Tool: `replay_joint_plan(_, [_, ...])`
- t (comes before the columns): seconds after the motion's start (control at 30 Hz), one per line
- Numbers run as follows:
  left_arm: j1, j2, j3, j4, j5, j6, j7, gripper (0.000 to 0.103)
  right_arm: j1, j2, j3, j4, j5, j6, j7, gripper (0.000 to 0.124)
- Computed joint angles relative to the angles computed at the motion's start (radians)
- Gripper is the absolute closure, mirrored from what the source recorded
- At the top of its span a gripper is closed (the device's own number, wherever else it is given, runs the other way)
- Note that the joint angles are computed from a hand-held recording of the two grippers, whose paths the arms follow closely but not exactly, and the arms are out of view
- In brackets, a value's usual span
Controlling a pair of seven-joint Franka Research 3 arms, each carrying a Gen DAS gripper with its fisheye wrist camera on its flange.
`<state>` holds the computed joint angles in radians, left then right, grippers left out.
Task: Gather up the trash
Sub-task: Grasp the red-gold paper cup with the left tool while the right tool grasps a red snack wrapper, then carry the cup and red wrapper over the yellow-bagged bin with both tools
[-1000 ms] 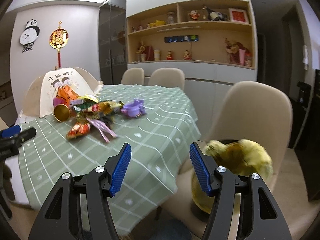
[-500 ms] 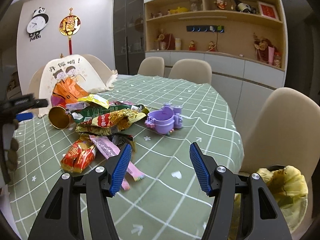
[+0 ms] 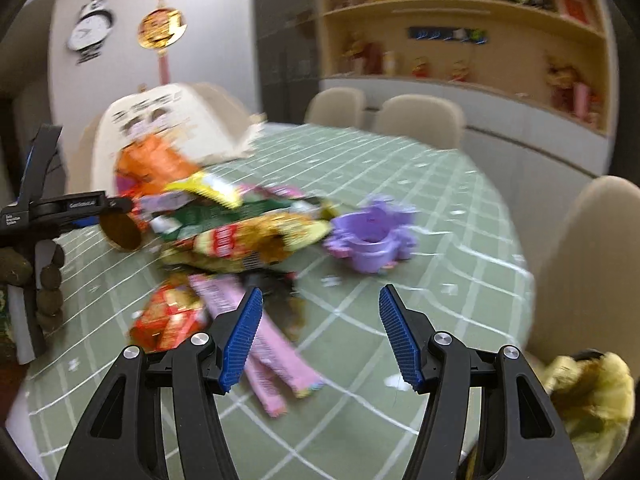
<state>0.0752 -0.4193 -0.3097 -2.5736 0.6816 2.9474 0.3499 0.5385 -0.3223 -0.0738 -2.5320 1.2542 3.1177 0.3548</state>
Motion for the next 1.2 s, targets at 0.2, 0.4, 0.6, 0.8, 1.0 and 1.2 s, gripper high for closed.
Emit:
replay_joint_plan(0.2, [-0.143, -0.144, 0.077, -0.132, -0.139, 0.017, 0.110, 0.046, -0.002, -0.024, -0.002, -0.015, -0.078, -0.097, -0.002, 0.066])
replay_joint_plan(0.4, [-0.261, -0.297, 0.092, -0.252, -0.272, -0.004, 0.175, 0.046, -0.015, -0.050, 0.034, -0.023, -0.101, -0.184, 0.044, 0.066])
replay_joint_plan(0.6, [-0.274, -0.378, 0.031, -0.299, -0.313, -0.023, 0.155, 0.045, -0.074, -0.005, 0.085, 0.002, -0.206, -0.287, 0.257, 0.066])
replay_joint_plan(0.8, [-0.268, -0.365, 0.003, -0.312, -0.345, 0.018, 0.114, 0.045, -0.107, 0.105, 0.119, 0.078, -0.331, -0.296, 0.409, 0.069])
replay_joint_plan(1.0, [-0.264, -0.374, -0.018, -0.300, -0.319, -0.009, 0.104, 0.045, -0.091, 0.036, 0.113, 0.029, -0.331, -0.300, 0.328, 0.107])
replay_joint_plan(1.2, [-0.253, -0.393, -0.046, -0.289, -0.294, -0.016, 0.087, 0.045, -0.062, -0.073, 0.066, -0.045, -0.264, -0.252, 0.262, 0.110])
